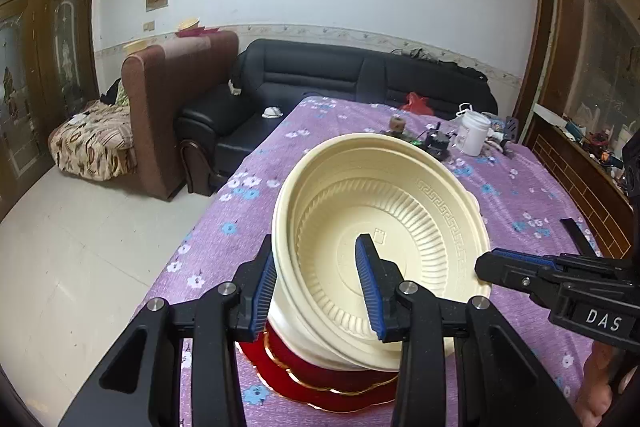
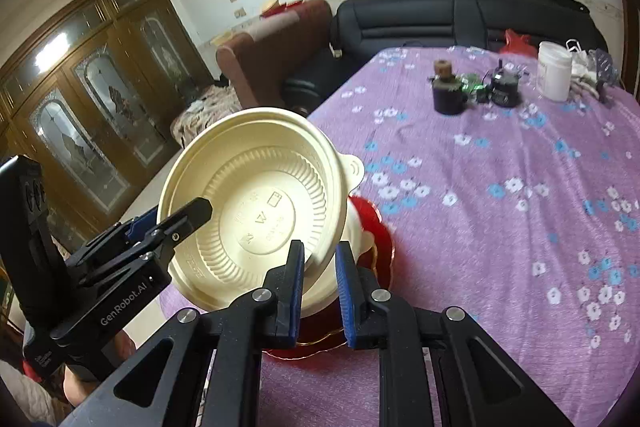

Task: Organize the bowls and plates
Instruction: 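Carry the beige strainer bowl with both grippers over the stack, then lower the beige strainer bowl into the white foam bowl and open both grippers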

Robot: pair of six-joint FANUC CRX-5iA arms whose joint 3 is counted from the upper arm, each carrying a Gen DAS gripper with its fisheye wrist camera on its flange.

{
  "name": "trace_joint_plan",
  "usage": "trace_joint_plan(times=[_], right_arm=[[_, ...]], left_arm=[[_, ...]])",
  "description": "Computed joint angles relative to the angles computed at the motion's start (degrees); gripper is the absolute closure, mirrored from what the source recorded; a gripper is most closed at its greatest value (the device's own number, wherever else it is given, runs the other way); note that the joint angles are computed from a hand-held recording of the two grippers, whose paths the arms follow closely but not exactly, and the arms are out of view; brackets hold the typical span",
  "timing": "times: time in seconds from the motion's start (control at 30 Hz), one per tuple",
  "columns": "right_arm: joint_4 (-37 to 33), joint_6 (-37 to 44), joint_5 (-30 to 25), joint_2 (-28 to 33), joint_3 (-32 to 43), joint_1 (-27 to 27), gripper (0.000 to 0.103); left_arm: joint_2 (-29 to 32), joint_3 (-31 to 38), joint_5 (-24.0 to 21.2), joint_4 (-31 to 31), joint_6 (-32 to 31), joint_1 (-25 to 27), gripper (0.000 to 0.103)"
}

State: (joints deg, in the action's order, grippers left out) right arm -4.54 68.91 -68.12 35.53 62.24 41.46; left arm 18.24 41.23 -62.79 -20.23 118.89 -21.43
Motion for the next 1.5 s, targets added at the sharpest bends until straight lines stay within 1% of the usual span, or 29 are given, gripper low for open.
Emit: trace_joint_plan(times=[0.2,0.6,1.5], right_arm=[[-0.2,-0.4,-3.8,3.9,4.7,0.4,0.085],[-0.8,-1.0,-8.5,8.1,11.0,0.4,0.085],[1.0,-0.1,-5.4,5.7,6.2,1.3,0.083]], left_arm=[[-0.2,-2.1,0.1,1.8,0.1,1.5,0.066],[0.1,-4.3,0.3,4.2,-0.3,2.9,0.066],[-0.2,-5.3,0.7,4.1,-0.1,3.1,0.066]])
